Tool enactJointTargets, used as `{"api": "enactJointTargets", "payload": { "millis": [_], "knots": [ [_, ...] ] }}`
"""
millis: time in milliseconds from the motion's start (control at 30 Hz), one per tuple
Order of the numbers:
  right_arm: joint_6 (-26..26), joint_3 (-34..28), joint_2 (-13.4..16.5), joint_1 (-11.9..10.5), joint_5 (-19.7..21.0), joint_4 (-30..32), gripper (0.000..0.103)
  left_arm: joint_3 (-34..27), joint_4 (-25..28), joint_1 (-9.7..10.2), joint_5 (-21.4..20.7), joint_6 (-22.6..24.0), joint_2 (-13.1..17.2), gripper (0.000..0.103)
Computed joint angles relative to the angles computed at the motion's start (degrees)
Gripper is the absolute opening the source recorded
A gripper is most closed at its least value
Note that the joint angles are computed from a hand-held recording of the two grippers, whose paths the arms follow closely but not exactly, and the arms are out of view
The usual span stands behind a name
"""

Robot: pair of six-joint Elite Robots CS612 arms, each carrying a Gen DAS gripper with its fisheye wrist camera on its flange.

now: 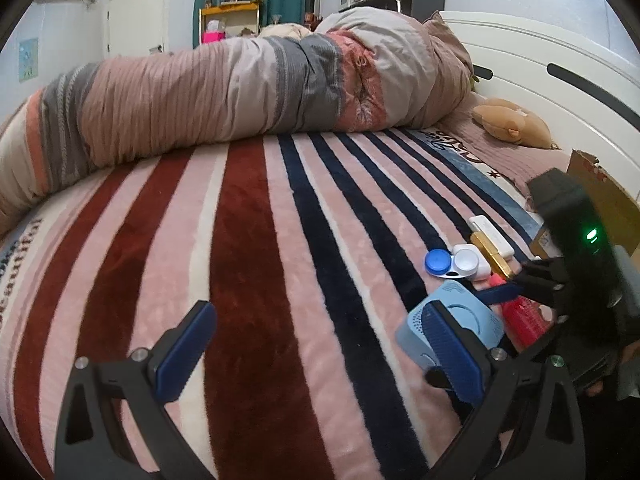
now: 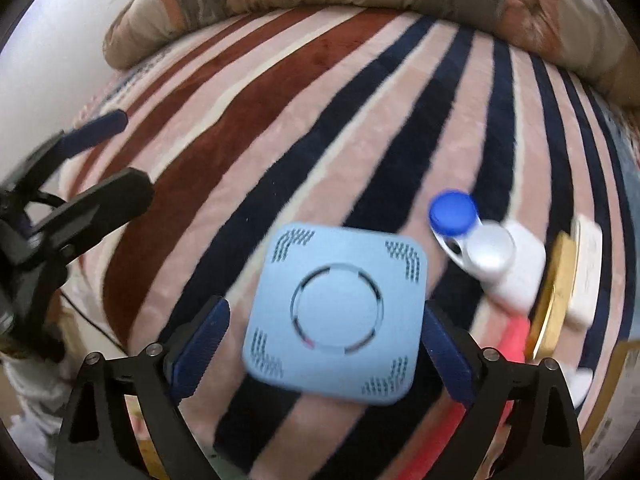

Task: Organize rigid objects
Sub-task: 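Reach the right gripper to the light blue square device and grasp it, then lift the blue device with the right gripper and release it into the box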

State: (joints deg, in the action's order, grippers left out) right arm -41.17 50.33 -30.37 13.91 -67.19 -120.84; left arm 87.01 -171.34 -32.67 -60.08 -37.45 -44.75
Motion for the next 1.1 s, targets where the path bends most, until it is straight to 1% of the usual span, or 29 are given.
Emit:
{"api": "enactJointTargets", "payload": {
  "millis": [33,100,133,167,233,300,367,433,467,567,600,633,667,733,767,800,833,867,933,967,1000,1033,1100],
  "knots": [
    [-0.3,0.3,-0.1,0.3,-0.7,-1.1,0.095,0.1,-0.2,0.14,-0.7,-0.3,0.0,0.102],
    [-0.9,0.3,0.1,0.7,-3.1,-2.5,0.089,0.2,-0.6,0.43,-2.5,-0.8,0.0,0.102],
    [-1.3,0.7,0.1,0.9,-4.9,-4.2,0.08,0.2,-0.9,0.54,-3.4,-0.9,0.1,0.102],
    [-1.9,0.6,0.2,0.8,-4.8,-4.3,0.079,0.2,-1.3,0.72,-4.6,-0.9,0.1,0.102],
    [-2.2,0.6,0.0,0.5,-3.4,-3.8,0.079,0.3,-3.5,1.37,-9.1,-1.0,0.4,0.102],
    [-3.0,2.1,-0.9,-0.3,-1.0,-5.6,0.079,0.2,-5.6,1.82,-12.4,-1.3,0.7,0.102],
    [-3.6,4.9,-2.2,-0.7,1.4,-9.2,0.079,0.0,-7.5,2.11,-15.1,-1.5,0.9,0.102],
    [-4.8,7.6,-3.7,-1.3,4.3,-12.2,0.079,-0.2,-11.0,2.5,-19.6,-1.8,1.3,0.1],
    [-5.6,9.2,-4.7,-1.8,6.6,-13.7,0.079,-0.7,-12.9,2.69,-22.3,-1.9,1.5,0.099],
    [-7.3,13.3,-7.0,-3.0,13.1,-19.3,0.079,-2.7,-14.9,2.74,-26.9,-1.4,2.2,0.095],
    [-7.7,14.7,-7.7,-3.4,14.8,-21.5,0.079,-3.7,-15.5,2.65,-28.5,-0.9,2.5,0.091],
    [-7.8,15.8,-8.3,-3.8,16.3,-24.0,0.079,-4.7,-16.3,2.58,-30.4,-0.5,2.8,0.084],
    [-7.3,16.7,-8.7,-4.1,17.5,-26.5,0.079,-5.7,-17.0,2.45,-31.7,-0.4,3.0,0.08],
    [-5.8,17.8,-9.3,-5.0,19.9,-29.8,0.079,-7.1,-17.6,2.05,-32.8,0.1,3.1,0.071],
    [-5.0,18.2,-9.5,-5.5,21.3,-31.1,0.079,-8.0,-17.3,1.71,-32.7,0.8,3.2,0.067],
    [-4.2,18.6,-9.8,-6.1,22.8,-32.5,0.079,-9.1,-16.5,1.24,-32.1,1.9,3.1,0.058],
    [-3.3,18.9,-10.0,-6.7,24.0,-34.1,0.079,-10.2,-15.3,0.71,-31.2,3.0,3.0,0.047],
    [-2.6,19.2,-10.1,-7.2,24.6,-35.4,0.079,-11.0,-14.4,0.34,-30.5,3.7,3.0,0.042],
    [-0.6,19.8,-10.5,-8.2,25.3,-38.7,0.079,-13.7,-12.6,-0.59,-29.3,5.7,3.4,0.036],
    [0.7,20.0,-10.6,-8.8,25.9,-40.3,0.079,-15.1,-11.5,-1.06,-28.4,7.1,3.7,0.034],
    [1.8,20.2,-10.8,-9.5,26.4,-41.3,0.079,-16.8,-10.6,-1.77,-27.3,9.0,4.0,0.028],
    [3.5,20.1,-10.8,-10.3,26.9,-42.5,0.079,-17.8,-10.2,-2.31,-26.7,10.6,4.2,0.026],
    [5.7,20.0,-10.7,-11.7,28.3,-44.1,0.079,-22.3,-6.7,-3.47,-25.1,14.1,5.6,0.026]
  ]
}}
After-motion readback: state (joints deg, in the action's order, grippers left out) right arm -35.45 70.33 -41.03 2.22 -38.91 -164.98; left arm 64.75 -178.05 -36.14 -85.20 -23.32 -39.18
